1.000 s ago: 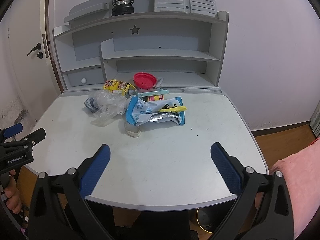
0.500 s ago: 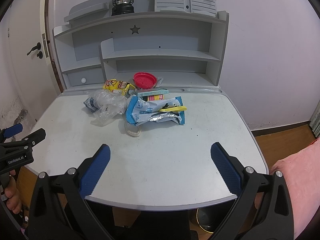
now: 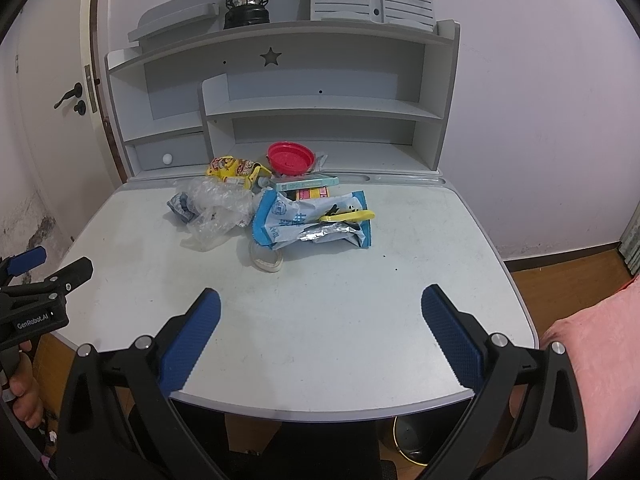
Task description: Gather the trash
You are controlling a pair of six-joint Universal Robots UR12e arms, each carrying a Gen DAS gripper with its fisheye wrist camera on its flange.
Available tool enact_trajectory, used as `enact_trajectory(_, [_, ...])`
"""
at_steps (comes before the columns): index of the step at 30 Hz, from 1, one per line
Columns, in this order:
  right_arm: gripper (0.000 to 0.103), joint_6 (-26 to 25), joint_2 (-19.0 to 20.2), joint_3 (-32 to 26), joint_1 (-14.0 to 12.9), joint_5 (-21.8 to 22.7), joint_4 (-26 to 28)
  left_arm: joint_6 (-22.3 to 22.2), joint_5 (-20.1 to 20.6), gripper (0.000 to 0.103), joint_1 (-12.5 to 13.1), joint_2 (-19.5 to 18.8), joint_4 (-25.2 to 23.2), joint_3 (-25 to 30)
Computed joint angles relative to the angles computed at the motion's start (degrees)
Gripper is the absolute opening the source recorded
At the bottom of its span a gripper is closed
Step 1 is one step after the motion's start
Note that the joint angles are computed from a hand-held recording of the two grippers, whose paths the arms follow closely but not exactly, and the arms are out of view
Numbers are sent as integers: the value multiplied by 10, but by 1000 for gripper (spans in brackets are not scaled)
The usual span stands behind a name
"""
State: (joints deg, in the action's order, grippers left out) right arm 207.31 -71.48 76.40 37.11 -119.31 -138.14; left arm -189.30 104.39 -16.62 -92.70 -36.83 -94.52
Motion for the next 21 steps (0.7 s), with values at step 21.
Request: enact_trajectory(21, [97,2,3,-4,-2,6,6,2,-1,98,-1,-7,-10,4])
